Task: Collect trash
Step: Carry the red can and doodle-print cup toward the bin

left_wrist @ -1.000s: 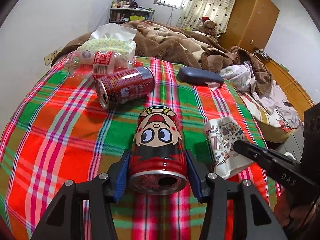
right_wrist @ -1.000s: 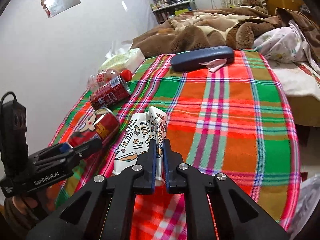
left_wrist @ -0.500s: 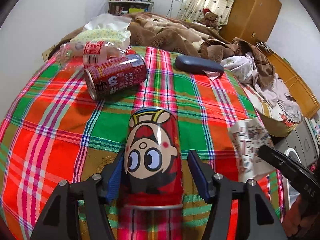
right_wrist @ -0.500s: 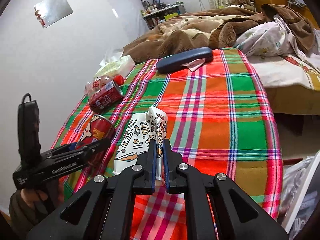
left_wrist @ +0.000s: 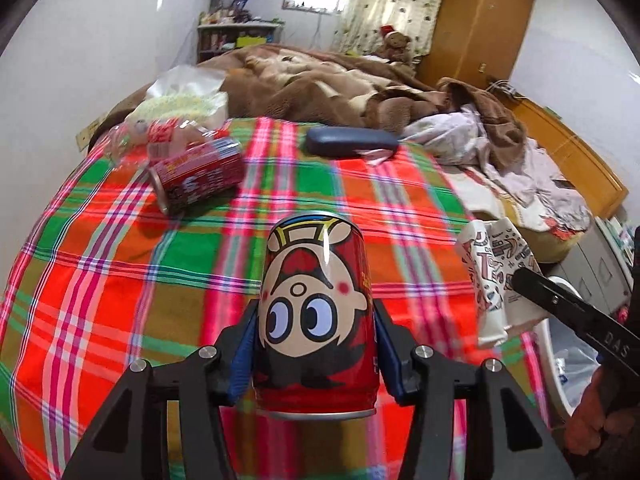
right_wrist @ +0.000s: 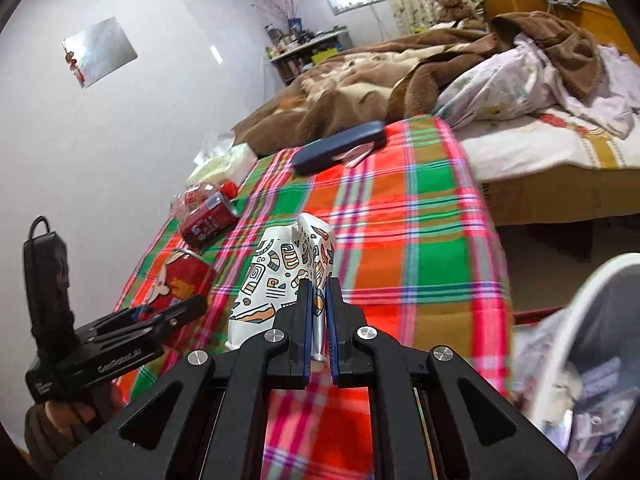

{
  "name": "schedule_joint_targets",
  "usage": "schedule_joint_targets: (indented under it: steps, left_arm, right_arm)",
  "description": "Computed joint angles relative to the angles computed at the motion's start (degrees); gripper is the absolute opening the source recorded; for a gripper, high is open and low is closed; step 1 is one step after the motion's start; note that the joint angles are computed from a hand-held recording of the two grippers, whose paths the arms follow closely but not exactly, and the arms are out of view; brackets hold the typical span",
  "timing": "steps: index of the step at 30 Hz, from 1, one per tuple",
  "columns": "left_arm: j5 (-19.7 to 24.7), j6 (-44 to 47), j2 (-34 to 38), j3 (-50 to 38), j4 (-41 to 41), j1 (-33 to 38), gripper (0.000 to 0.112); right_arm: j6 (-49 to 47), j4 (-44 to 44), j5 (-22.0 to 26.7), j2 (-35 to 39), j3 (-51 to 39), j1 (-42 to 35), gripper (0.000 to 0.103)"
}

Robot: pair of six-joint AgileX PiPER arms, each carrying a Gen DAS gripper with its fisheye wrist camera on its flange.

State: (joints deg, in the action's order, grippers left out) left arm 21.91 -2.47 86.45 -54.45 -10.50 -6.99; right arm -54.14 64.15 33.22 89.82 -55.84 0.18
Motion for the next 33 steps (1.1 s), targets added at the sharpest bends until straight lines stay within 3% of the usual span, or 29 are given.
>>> schedule_joint_targets:
  steps: [3, 10, 17, 26, 33]
  left_arm:
    - [0.28, -2.54, -2.64, 0.77, 1.53, -3.56, 0.052]
    - [1.25, -20.35, -6.05, 0.2, 17.61, -15.59, 0.052]
    - [3.18, -32.46, -5.89, -2.45, 27.49, -26.3, 0.052]
    - [4.95, -42.54, -2.27, -7.67, 37.77, -37.79, 0.052]
    - [6.29, -42.26, 3.83, -13.43, 38.2, -43.0, 0.052]
  right_arm:
    - [-1.95, 1.3, 1.61, -3.5, 2.86, -3.95, 0.006]
    - [-4.41, 1.36, 3.3, -11.02, 8.3, -13.09, 0.006]
    - [-7.14, 1.77, 6.15, -14.57, 11.01, -22.23, 0.006]
    - [-9.31, 1.19, 7.12, -15.91, 13.07, -30.91, 0.007]
    - [-8.18, -2.08, 3.13, -14.91, 13.62, -34.07, 0.007]
